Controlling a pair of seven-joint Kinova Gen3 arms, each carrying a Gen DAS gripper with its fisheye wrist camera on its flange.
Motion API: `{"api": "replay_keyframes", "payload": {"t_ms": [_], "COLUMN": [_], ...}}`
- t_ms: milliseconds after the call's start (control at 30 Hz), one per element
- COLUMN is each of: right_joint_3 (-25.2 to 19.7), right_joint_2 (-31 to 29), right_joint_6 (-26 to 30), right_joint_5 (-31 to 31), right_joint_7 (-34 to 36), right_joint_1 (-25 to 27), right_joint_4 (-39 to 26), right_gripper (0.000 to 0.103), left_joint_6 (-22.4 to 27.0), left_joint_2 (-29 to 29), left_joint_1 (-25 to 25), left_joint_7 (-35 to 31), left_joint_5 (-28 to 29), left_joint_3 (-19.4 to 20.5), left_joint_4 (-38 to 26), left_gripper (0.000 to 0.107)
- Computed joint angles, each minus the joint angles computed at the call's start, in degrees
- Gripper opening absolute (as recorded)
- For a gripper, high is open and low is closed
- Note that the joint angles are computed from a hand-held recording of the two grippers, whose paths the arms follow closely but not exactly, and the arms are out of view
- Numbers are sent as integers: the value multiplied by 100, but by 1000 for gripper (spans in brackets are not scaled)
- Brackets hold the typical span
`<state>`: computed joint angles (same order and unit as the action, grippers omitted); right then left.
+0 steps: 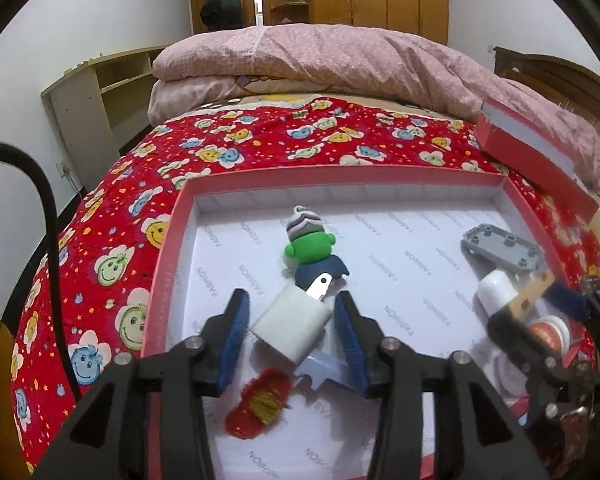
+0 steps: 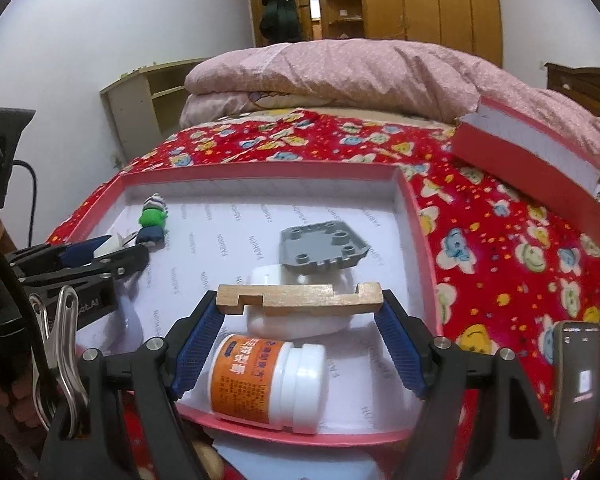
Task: Organize rigid objects
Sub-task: 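Open the right tool to drop the wooden bar while the left tool releases the plug in the tray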
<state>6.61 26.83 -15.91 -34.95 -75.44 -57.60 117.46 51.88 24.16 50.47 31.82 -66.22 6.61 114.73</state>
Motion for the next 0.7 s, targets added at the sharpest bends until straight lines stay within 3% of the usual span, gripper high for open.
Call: {"api": "replay_keyframes", "payload": {"t_ms": [300,467,700], "right_joint_3": [-732,-1056,-1354], "right_joint_2": [-49,-83,-111], "right_joint_6": [-268,-607,-1113], "right_joint_5": [672,1039,1374], "right_joint_7": [-554,-884,-1318], "right_joint_1": [690,962,1237], "right_joint_4": [145,309,536], "right_gripper": [80,89,89], "left_joint_6": [279,566,994], "left_joint_2": [-14,-154,-416], "left_joint_1": [152,316,528], "left_joint_7": [-121,-6,237], "left_joint_5": [128,263,477], "left_joint_3": [81,166,444], "left_joint_4": [-114,-68,99], "left_gripper": [78,79,81]}}
